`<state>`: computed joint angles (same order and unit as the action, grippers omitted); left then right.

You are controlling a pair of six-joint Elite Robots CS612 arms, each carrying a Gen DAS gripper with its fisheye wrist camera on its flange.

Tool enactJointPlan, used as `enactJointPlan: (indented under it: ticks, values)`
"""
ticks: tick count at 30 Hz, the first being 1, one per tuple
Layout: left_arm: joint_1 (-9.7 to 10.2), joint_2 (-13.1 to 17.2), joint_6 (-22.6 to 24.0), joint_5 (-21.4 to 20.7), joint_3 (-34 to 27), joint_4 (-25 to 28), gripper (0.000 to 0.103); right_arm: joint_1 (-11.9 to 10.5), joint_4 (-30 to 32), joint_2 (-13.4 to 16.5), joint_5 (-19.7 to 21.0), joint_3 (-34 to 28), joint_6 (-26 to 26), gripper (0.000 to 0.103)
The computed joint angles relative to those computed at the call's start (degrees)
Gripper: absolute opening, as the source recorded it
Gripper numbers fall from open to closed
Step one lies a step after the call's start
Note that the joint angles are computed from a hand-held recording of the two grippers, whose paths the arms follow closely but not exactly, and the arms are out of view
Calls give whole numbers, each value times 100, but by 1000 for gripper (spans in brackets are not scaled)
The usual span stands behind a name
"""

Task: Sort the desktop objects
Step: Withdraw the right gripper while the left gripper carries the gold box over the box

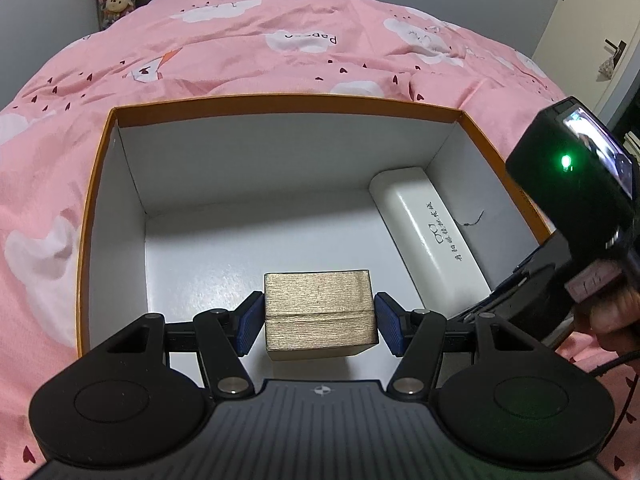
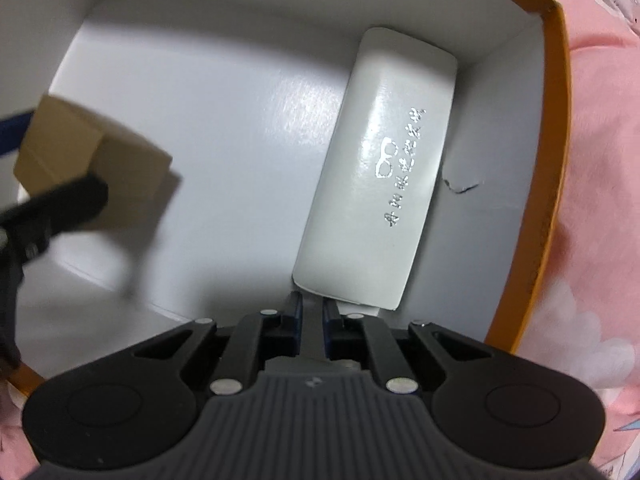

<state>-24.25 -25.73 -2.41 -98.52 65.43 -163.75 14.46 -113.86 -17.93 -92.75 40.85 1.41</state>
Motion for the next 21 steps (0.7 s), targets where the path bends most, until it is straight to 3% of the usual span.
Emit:
enactJointPlan:
  ticks: [10, 12, 16, 20, 21]
  values:
    - [-68, -36, -9, 117, 85, 24, 69, -93, -1011, -291, 562, 695, -28, 18]
    - [-74, -53, -30, 95, 117, 0, 69, -99, -1566, -493, 639, 1099, -99, 35]
    - [-102, -72, -25, 39, 144, 3, 69, -92, -3076, -899, 546, 2005, -88, 39]
    - [-139, -94, -48, -37, 149, 146, 69, -51, -4414, -1093, 49, 2593, 375, 54]
    - [-148, -96, -49, -50, 152, 158, 69, -11, -4577, -1011, -134, 2467, 496, 55]
